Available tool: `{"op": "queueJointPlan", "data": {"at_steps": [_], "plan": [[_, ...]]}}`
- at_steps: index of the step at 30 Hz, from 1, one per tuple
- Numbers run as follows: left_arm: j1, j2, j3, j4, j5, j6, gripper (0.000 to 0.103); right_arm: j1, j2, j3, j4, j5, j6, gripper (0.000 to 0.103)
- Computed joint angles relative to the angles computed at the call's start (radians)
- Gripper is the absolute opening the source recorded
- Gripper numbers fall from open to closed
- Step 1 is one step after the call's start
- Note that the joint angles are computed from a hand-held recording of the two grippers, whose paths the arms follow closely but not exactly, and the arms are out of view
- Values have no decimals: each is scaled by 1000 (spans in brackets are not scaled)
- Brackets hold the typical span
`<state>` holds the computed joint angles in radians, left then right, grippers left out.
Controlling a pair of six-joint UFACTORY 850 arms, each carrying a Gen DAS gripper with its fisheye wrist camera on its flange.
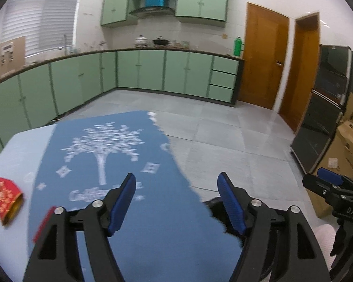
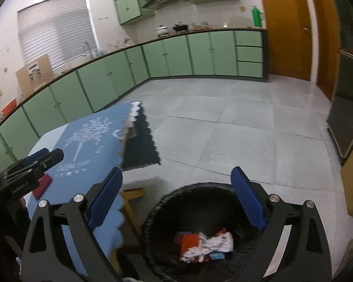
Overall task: Collect trash
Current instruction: 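Move both open tools back over the red packet and red pad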
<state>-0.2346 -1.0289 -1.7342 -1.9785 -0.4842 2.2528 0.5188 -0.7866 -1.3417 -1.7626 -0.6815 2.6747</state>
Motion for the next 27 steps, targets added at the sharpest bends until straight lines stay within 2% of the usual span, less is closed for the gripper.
{"op": "queueJointPlan", "data": {"at_steps": [6,13,21,27], "plan": [[52,0,-5,-84,35,54,71,8,-80,-153,-1,56,-95,91],[117,-13,-24,-207,83,132,71,16,-193,-361,70,139,-272,92],[185,-57,-87,-338,158,214,71,32,-371,-677,259,222,-577,92],[218,-87,-130,-410,188,268,71,48,-513,-930,449,241,-827,92]]}}
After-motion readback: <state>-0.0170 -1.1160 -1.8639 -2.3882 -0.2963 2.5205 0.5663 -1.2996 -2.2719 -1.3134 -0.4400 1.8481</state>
